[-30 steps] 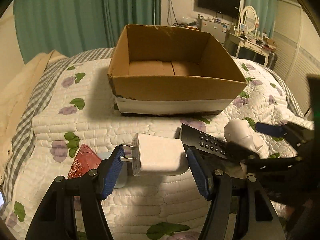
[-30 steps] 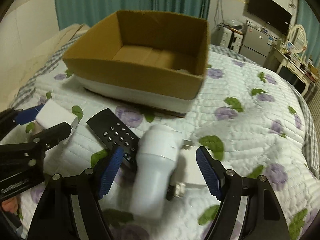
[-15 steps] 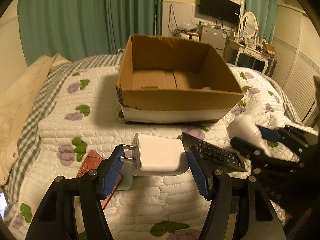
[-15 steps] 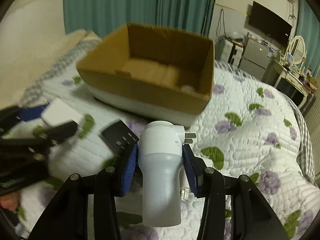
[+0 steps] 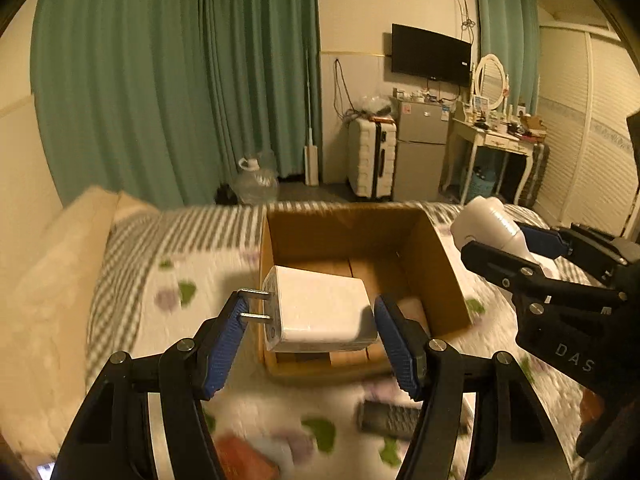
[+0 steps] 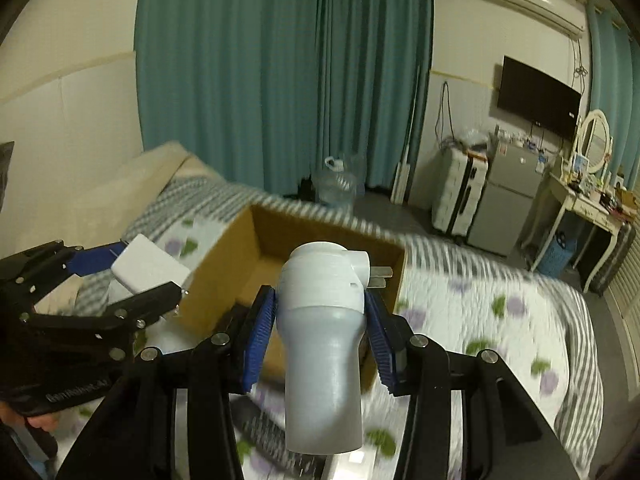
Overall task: Organize rigid objects
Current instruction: 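Carry the white charger and white bottle into the box and release both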
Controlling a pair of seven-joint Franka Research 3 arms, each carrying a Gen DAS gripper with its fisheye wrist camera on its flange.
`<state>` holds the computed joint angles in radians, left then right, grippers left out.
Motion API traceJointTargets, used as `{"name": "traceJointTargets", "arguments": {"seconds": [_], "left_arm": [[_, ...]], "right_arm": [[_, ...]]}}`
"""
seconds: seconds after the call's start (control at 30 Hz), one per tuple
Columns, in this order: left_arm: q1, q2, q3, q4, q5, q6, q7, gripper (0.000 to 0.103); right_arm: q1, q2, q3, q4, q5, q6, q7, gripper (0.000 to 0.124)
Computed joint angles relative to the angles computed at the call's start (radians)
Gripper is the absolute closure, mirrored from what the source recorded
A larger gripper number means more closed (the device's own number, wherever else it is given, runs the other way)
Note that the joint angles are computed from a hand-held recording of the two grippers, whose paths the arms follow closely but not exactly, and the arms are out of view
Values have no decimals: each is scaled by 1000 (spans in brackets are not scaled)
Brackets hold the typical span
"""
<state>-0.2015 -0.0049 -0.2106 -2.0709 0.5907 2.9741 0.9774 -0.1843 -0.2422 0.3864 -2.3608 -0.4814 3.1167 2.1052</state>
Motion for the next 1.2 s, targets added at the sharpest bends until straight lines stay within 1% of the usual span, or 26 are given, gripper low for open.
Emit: {"name": "traceJointTargets", "arguments": {"seconds": [0.07, 0.1, 0.2, 0.27, 0.33, 0.43, 0.5, 0.57, 0.6, 0.63, 0.67, 0.7, 0.73, 0.77, 0.8, 0.83, 0.9, 0.93, 0.97, 1.0, 1.03, 1.13, 1.2], "left_arm": [[-5, 62, -1, 76, 3, -24, 12, 37], [-12, 86, 2, 105, 9, -36, 15, 37], [-39, 169, 22, 202, 37, -90, 0, 37], [-56, 225, 32, 259, 40, -125, 9, 37], [-72, 266, 43, 293, 46, -146, 17, 37], [-88, 299, 56, 310, 45, -157, 24, 37], [-95, 311, 61, 311, 43, -165, 34, 37], [-106, 322, 68, 316, 52, -178, 33, 37], [-107, 325, 68, 316, 50, -181, 36, 37], [-106, 328, 66, 316, 44, -181, 43, 37], [-106, 328, 63, 316, 38, -180, 49, 37], [-105, 329, 61, 314, 34, -176, 58, 37], [-107, 329, 59, 314, 32, -174, 65, 37], [-112, 329, 61, 315, 36, -173, 66, 37], [-116, 332, 63, 321, 38, -172, 66, 37], [-122, 334, 65, 325, 43, -169, 61, 37], [-126, 345, 65, 342, 39, -167, 62, 35], [-138, 352, 78, 351, 58, -158, 39, 35], [-158, 359, 101, 364, 94, -148, -2, 35], [-178, 366, 121, 378, 132, -145, -42, 34], [-188, 371, 131, 389, 156, -151, -69, 34], [-173, 364, 110, 394, 139, -183, -63, 34], [-164, 334, 102, 361, 136, -169, -72, 34]], "right_arm": [[-30, 70, 20, 76, -43, -4, 21, 79], [-46, 123, 28, 126, -86, -7, 51, 79], [-31, 230, 8, 225, -166, -28, 106, 79], [0, 317, -23, 301, -239, -57, 150, 79], [39, 375, -61, 350, -286, -77, 177, 79], [84, 445, -106, 399, -283, -88, 169, 79], [125, 475, -153, 418, -305, -87, 188, 79], [151, 492, -189, 423, -301, -71, 192, 79], [154, 495, -195, 418, -282, -64, 175, 79], [133, 506, -169, 421, -222, -64, 113, 78], [122, 500, -161, 406, -188, -54, 76, 74], [138, 498, -182, 403, -186, -45, 71, 66], [183, 491, -239, 403, -238, -35, 130, 47], [195, 485, -260, 398, -223, -21, 120, 45], [192, 475, -260, 381, -196, 2, 104, 45], [202, 463, -275, 369, -181, 17, 104, 45], [237, 445, -317, 355, -173, 18, 109, 45], [256, 435, -342, 347, -177, 19, 111, 44], [284, 427, -377, 341, -195, 22, 127, 43], [324, 416, -429, 333, -235, 21, 164, 42], [343, 409, -454, 328, -243, 19, 171, 40], [374, 374, -504, 287, -228, 25, 168, 39], [386, 337, -523, 249, -200, 21, 145, 39]]}}
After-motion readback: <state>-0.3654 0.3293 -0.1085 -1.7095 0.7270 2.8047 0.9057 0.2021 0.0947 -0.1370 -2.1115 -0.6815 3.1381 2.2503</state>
